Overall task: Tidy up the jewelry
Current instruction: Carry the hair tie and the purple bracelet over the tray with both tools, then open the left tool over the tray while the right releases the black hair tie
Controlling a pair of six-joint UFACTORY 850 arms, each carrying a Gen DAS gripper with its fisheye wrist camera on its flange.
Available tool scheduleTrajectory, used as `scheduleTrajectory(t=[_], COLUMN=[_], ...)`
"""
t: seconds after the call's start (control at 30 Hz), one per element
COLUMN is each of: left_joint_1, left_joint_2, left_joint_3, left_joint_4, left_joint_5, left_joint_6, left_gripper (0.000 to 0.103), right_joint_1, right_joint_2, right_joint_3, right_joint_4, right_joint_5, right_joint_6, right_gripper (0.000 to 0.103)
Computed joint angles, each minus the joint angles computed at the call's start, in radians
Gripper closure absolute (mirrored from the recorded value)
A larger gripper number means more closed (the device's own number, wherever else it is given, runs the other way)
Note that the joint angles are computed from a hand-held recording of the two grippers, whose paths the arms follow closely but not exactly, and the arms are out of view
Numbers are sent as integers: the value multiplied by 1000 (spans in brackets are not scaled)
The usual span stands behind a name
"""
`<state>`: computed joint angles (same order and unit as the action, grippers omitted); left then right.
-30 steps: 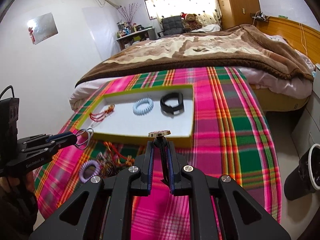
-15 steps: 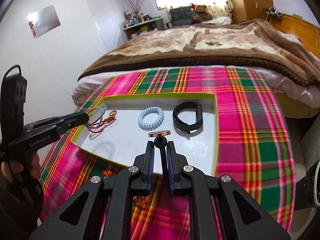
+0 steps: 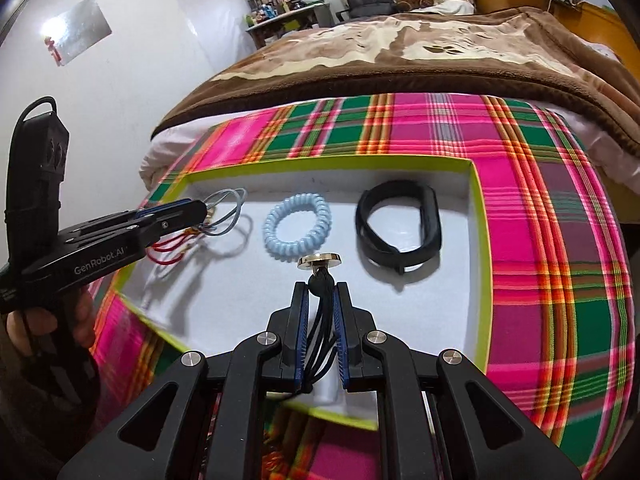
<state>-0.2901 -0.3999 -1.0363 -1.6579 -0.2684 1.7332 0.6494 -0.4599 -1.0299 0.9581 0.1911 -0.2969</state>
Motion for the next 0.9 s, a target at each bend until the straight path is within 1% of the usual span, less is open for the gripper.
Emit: scheduleTrajectory(t=[0.03,0.17,0.27,0.37,0.53,0.67,0.73,0.77,0.9], left_joint_1=[0,-8,-8,-7,-9,-8,-8,-8,-4], left_joint_2=[-5,-12,-18,-20,-22,-21,-18,-16,-7], left_joint_3=[-3,-9,-14,-16,-18,-17,-15,-14,-7], left_joint_4=[9,5,22,33,52,56,51,45,47], left_joint_5=[-2,10,7,3,9,4,4,5,-3], left_joint_6=[-10,-3,-21,-31,-53,-62,-57,-49,-56], left_gripper=[85,85,85,85,85,84,77,70,70], right_joint_1=[0,-4,-1,-1,12,13,14,15,22], right_joint_2=[-5,-11,-14,-20,-27,-25,-21,-19,-10], right_joint_3=[-5,-11,-20,-27,-40,-39,-35,-33,-26], right_joint_4=[39,111,243,309,487,522,515,511,517], right_joint_5=[1,-1,7,9,40,48,53,55,70], right_joint_6=[-39,-116,-252,-330,-520,-562,-549,-543,-544], right_gripper=[90,90,90,90,89,89,88,87,82])
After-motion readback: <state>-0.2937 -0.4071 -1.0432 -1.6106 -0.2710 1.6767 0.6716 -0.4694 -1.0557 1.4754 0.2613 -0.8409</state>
